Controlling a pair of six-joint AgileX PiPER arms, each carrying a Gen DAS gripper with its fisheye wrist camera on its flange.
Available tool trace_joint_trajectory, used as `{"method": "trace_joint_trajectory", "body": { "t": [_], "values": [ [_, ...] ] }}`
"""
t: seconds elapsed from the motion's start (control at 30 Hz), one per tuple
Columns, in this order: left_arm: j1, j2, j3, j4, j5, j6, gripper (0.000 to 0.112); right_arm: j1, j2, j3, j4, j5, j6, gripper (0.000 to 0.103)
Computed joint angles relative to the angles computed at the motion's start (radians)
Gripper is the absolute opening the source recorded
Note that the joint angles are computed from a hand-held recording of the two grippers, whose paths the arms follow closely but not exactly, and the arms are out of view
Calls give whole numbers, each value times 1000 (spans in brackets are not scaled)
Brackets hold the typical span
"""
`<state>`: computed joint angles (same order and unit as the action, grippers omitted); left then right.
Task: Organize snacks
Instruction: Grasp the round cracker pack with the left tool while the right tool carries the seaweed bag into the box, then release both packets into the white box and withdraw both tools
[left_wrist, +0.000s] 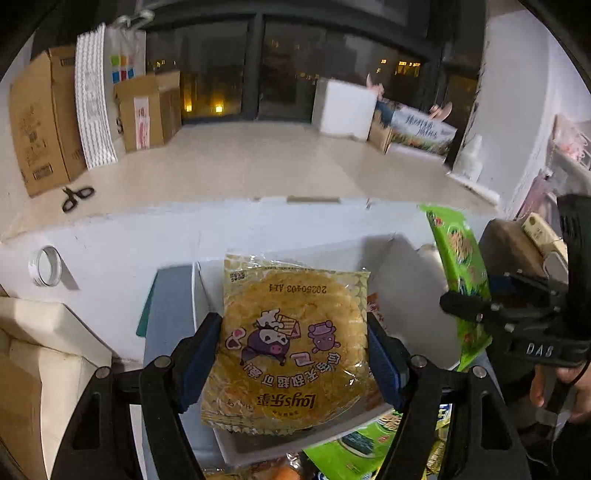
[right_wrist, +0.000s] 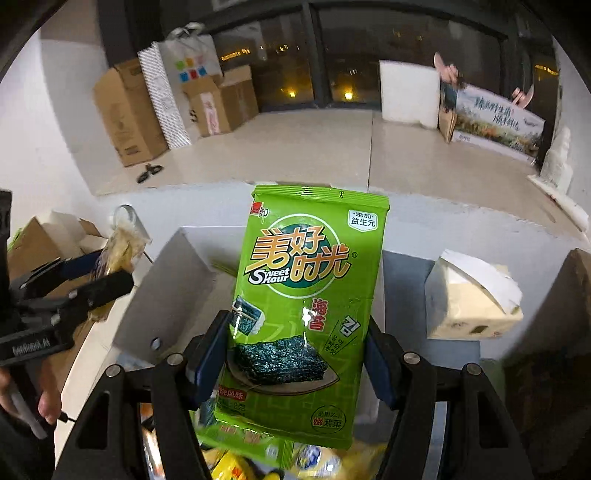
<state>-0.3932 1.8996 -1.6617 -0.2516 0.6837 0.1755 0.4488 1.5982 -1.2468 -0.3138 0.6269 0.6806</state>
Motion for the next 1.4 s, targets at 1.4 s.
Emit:
{"method": "trace_joint_trajectory", "body": {
  "t": [1.4],
  "values": [
    [132,-826,999,-99,-191,178,103,1051,-508,745,-707,342,1341,103]
  ]
}}
